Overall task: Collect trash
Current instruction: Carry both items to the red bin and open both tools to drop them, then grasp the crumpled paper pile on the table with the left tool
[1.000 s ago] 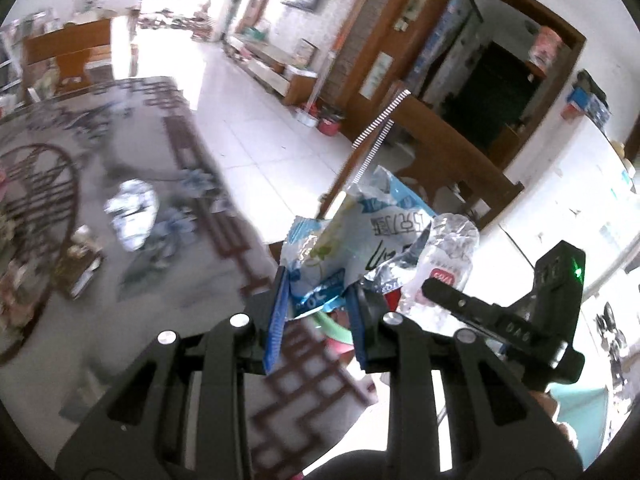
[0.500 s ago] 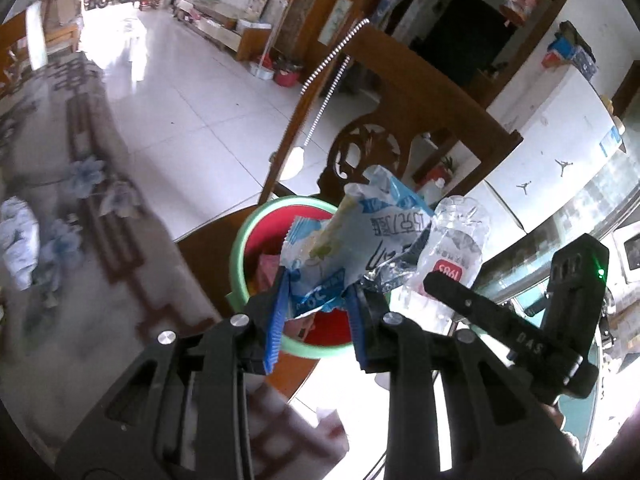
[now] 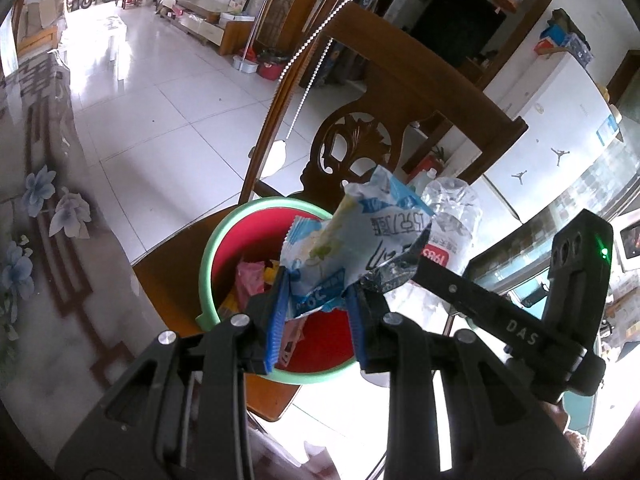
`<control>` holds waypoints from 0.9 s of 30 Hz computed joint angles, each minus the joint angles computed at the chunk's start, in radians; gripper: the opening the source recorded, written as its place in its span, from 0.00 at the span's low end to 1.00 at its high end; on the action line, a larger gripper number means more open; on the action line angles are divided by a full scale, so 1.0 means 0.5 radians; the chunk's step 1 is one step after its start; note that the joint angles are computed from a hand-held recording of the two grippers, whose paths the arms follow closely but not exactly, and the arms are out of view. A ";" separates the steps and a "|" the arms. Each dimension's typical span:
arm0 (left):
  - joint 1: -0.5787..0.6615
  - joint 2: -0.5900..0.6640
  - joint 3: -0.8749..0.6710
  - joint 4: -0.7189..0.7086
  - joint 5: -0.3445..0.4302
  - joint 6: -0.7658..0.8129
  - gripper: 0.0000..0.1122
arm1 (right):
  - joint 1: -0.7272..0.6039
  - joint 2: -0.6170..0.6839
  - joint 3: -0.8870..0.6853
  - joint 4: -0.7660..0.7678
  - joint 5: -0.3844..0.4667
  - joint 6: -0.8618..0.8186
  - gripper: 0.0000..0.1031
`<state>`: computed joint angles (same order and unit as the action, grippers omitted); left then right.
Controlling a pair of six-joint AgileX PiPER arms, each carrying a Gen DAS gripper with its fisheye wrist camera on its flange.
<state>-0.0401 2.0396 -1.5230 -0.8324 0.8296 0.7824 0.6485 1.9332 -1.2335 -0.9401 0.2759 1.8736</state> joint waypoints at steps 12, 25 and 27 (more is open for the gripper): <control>0.154 -0.107 0.141 -0.174 -0.045 0.188 0.57 | 0.042 0.106 -0.192 0.067 0.210 -0.058 0.73; 0.947 -0.441 0.564 -0.218 0.079 0.574 0.63 | 0.397 0.304 -0.837 0.556 0.211 -0.511 0.78; 1.163 -0.472 0.623 -0.208 -0.019 0.616 0.63 | 0.495 0.431 -1.120 0.765 0.192 -0.771 0.81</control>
<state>0.5415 1.8037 -1.2115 -0.9365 0.8200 1.0903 0.8962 2.1486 -1.7937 -0.5578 0.3721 1.4883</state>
